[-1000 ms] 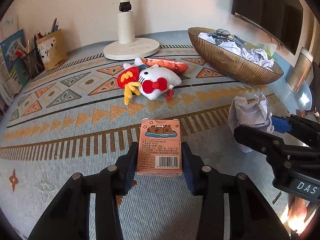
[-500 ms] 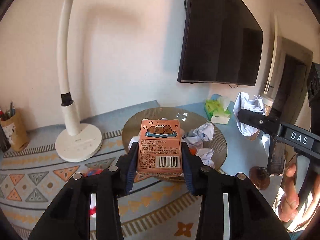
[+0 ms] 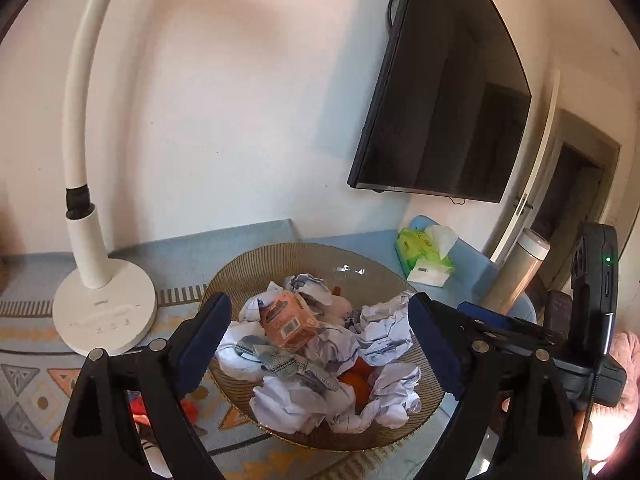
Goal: Organize objects
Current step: 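Carry juice box and paper ball over the bowl and open both tools, then move both open tools toward the Hello Kitty plush and red snack bag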
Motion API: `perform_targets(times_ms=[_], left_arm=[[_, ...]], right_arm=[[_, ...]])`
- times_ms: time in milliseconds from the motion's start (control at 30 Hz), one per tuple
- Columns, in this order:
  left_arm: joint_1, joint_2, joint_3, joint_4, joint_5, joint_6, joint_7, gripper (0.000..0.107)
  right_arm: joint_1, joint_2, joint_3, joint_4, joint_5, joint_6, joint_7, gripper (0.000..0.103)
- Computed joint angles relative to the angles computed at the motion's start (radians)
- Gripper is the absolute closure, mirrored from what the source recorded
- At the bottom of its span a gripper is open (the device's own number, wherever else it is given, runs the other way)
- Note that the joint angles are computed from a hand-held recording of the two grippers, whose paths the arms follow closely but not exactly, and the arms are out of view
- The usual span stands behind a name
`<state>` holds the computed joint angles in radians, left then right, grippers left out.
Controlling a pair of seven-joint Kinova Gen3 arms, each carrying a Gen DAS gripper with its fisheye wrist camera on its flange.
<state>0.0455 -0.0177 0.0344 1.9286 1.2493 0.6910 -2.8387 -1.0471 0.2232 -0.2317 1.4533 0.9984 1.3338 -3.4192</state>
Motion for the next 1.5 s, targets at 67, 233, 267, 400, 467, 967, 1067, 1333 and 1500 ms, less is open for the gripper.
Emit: perform_targets(times_ms=[67, 233, 267, 400, 467, 967, 1067, 1333, 1500], left_arm=[[-0.022, -0.047, -0.028, 0.031, -0.01, 0.021, -0.016, 0.018], [-0.093, -0.191, -0.166, 0.127, -0.045, 0.124, -0.067, 0.017], [-0.112, -0.213, -0.2, 0.139, -0.057, 0.154, -0.062, 0.011], [-0.189, -0.256, -0.346, 0.208, -0.082, 0.261, -0.074, 0.005], [-0.244, -0.246, -0.365, 0.24, -0.108, 0.263, -0.098, 0.005], [-0.368, -0.131, -0.278, 0.346, -0.098, 0.072, -0.153, 0.005], [-0.376, -0.119, -0.276, 0.338, -0.105, 0.084, -0.139, 0.005], [-0.378, -0.114, -0.263, 0.33, -0.127, 0.076, -0.115, 0.005], [-0.363, -0.057, -0.241, 0.226, -0.244, 0.149, -0.001, 0.006]], right_arm=[[-0.022, 0.004, -0.014, -0.009, 0.008, -0.005, 0.001, 0.035], [-0.114, 0.04, -0.035, -0.09, 0.055, -0.022, 0.063, 0.03], [-0.13, 0.048, -0.035, -0.097, 0.063, -0.049, 0.069, 0.022], [-0.182, 0.103, -0.019, -0.099, 0.084, -0.175, 0.044, 0.008], [-0.193, 0.161, -0.005, -0.134, 0.043, -0.19, 0.078, 0.008], [-0.227, 0.281, 0.145, -0.206, -0.149, -0.169, 0.156, 0.008], [-0.23, 0.249, 0.15, -0.149, -0.131, -0.221, 0.11, 0.008], [-0.21, 0.202, 0.143, -0.071, -0.111, -0.305, 0.035, 0.008], [-0.048, 0.243, -0.033, -0.171, -0.174, -0.289, 0.219, 0.015]])
